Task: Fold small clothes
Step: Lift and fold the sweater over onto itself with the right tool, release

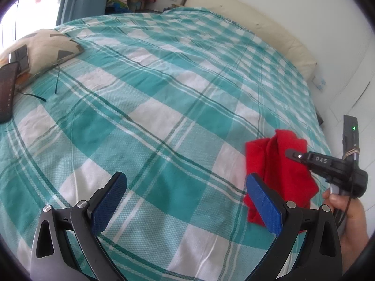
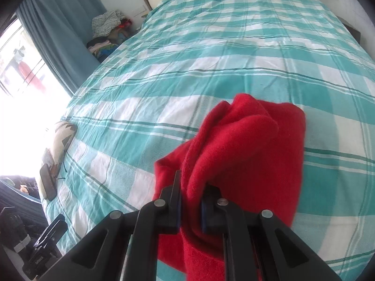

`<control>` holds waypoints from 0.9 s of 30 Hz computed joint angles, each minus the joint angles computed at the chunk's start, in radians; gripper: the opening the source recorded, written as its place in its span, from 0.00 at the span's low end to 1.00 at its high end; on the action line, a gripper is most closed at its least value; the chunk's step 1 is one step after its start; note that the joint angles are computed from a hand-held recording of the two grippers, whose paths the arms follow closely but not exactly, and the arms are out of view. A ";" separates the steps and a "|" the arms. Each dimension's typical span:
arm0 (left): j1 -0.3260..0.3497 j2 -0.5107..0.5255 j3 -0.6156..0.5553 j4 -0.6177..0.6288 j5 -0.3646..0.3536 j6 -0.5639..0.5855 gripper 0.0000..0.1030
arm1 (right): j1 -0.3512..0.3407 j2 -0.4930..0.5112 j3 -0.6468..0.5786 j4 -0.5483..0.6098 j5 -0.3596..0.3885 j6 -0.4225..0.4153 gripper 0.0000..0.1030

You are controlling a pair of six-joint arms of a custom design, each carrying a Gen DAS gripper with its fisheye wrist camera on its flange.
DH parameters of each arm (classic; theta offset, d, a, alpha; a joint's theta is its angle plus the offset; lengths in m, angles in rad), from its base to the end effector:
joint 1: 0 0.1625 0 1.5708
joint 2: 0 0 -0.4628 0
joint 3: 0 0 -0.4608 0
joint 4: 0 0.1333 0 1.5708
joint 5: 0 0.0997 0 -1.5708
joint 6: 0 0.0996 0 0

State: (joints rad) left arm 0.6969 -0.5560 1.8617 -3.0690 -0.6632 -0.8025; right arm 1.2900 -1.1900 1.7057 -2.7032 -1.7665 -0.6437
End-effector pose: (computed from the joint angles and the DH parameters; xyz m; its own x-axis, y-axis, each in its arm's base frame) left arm -0.3421 -0.5625 -0.0791 -0.8962 -0.1922 -0.3999 0.1558 0.7077 -0.6891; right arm -0.0875 -0.7145 0.3429 -0.8646 -0.1666 0.4740 -0.3661 0.8550 -0.3674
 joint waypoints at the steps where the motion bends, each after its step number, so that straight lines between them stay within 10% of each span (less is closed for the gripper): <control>1: 0.002 -0.003 0.003 0.000 0.000 -0.003 0.99 | 0.004 0.023 0.011 -0.028 -0.017 -0.007 0.12; 4: 0.007 -0.014 0.015 -0.001 0.002 -0.010 0.99 | -0.010 0.059 -0.003 0.072 0.007 0.036 0.23; 10: 0.008 -0.034 0.034 -0.026 -0.015 -0.010 0.99 | -0.103 -0.056 -0.033 0.348 0.407 0.049 0.49; 15: 0.004 -0.029 0.028 -0.031 -0.022 0.011 0.99 | -0.075 -0.086 0.026 0.079 0.154 -0.097 0.50; 20: 0.004 -0.016 0.016 -0.005 -0.021 0.006 0.99 | -0.101 -0.093 0.126 0.095 0.207 -0.253 0.39; 24: 0.003 -0.013 0.011 0.018 -0.016 0.005 0.99 | -0.076 -0.080 0.248 -0.018 0.057 -0.499 0.37; 27: 0.002 -0.015 0.011 0.016 -0.016 0.018 0.99 | -0.105 -0.162 0.257 0.088 0.152 -0.466 0.36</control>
